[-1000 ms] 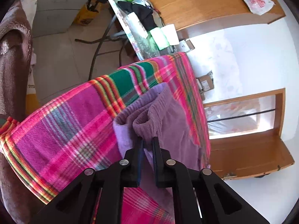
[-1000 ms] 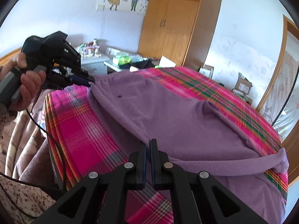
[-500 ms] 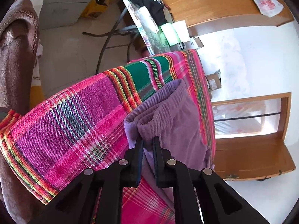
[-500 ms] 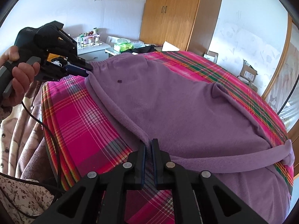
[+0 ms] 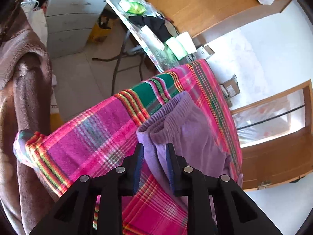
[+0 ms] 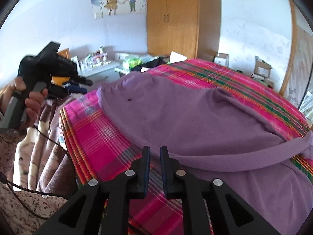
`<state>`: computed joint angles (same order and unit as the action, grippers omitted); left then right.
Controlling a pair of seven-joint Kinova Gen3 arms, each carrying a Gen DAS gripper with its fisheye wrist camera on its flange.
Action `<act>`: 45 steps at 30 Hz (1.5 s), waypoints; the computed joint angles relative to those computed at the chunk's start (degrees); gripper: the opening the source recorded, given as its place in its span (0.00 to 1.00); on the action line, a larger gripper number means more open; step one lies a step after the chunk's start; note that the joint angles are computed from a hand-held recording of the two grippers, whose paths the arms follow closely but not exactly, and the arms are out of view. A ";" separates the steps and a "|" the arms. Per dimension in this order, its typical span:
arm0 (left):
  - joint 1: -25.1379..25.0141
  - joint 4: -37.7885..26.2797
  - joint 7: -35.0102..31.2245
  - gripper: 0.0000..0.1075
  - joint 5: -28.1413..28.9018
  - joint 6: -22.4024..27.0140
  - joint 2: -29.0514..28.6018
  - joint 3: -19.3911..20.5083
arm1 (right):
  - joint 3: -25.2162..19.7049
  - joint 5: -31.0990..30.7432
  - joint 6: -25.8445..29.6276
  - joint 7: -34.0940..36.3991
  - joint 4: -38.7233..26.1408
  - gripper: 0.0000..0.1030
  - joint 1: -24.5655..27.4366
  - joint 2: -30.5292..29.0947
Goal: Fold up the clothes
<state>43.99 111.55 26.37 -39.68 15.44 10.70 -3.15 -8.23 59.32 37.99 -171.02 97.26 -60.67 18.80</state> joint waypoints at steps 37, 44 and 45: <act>-0.75 -59.34 -73.35 0.30 12.49 31.94 33.56 31.67 | -10.58 -13.90 21.05 -16.42 24.38 0.11 20.07 -27.71; 7.48 -69.81 -82.79 0.30 18.86 38.58 37.21 19.37 | -9.81 -11.70 8.13 -9.92 22.35 0.11 27.26 -23.05; 7.63 -70.54 -83.54 0.30 19.65 38.87 37.58 18.92 | -9.23 -11.86 6.34 -8.61 21.95 0.11 28.00 -22.56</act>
